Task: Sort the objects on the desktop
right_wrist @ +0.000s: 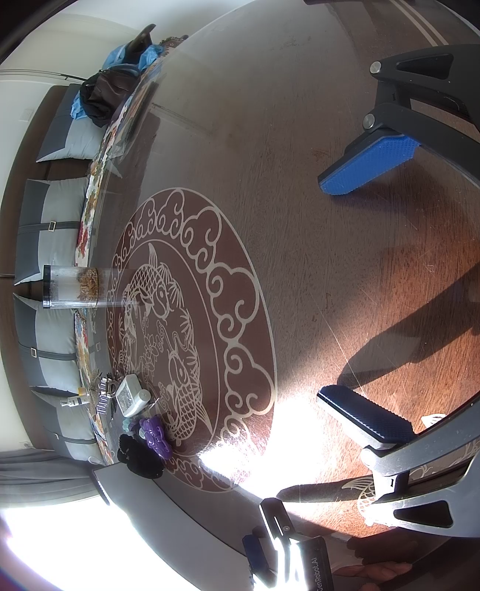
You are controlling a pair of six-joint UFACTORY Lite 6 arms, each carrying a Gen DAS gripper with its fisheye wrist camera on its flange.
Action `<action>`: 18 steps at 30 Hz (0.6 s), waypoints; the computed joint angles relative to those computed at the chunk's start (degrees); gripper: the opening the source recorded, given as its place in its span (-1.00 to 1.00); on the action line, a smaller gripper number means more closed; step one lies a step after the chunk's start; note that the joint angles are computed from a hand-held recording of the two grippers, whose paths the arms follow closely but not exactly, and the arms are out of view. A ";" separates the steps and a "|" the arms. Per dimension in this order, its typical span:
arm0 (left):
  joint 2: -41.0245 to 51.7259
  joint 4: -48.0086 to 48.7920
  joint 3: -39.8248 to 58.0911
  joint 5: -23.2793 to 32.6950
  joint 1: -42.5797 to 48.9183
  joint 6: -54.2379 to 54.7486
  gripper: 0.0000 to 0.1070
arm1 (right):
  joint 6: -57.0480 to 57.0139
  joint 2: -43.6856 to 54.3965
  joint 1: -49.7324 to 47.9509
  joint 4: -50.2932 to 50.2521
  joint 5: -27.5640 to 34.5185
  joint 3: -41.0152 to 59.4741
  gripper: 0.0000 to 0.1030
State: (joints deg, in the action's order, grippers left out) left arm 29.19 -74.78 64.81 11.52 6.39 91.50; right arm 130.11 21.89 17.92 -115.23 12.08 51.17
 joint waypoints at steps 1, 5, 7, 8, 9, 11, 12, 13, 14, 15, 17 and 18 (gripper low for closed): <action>0.48 2.33 0.80 1.31 0.91 -0.28 0.93 | 0.37 -0.10 -0.09 -0.45 0.00 -0.15 1.00; 5.01 11.83 7.62 3.34 4.39 -8.98 0.93 | 0.42 0.00 -0.06 -0.47 0.06 -0.09 1.00; 7.62 14.48 11.25 1.99 5.09 -14.75 0.93 | 0.45 -0.03 -0.12 -0.52 -0.01 -0.11 1.00; 8.83 17.32 13.01 1.46 4.98 -18.73 0.93 | 0.41 -0.16 -0.10 -0.48 0.00 -0.24 1.00; 9.79 19.79 14.46 1.20 4.74 -21.94 0.93 | 0.39 -0.21 -0.11 -0.47 -0.02 -0.28 1.00; 10.92 22.35 16.10 0.83 4.27 -25.47 0.93 | 0.34 -0.15 -0.12 -0.44 -0.04 -0.20 1.00; 10.92 22.19 16.06 0.61 4.21 -25.56 0.93 | 0.36 -0.21 -0.12 -0.44 -0.03 -0.28 1.00; 10.89 21.32 15.91 0.57 4.27 -24.75 0.93 | 0.15 -0.11 -0.12 -0.24 -0.05 -0.14 1.00; 10.98 20.87 15.90 0.50 4.28 -24.26 0.93 | -1.08 -0.11 0.05 1.10 0.09 -0.11 1.00; 10.98 20.87 15.90 0.50 4.28 -24.26 0.93 | -1.72 -0.12 0.13 1.89 0.19 -0.11 1.00; 11.05 20.33 15.91 0.49 4.28 -23.76 0.93 | -2.05 -0.22 0.29 2.58 0.42 -0.23 1.00; 11.13 20.20 15.98 0.45 4.22 -23.66 0.93 | -3.44 -0.09 0.35 4.12 0.42 0.05 1.00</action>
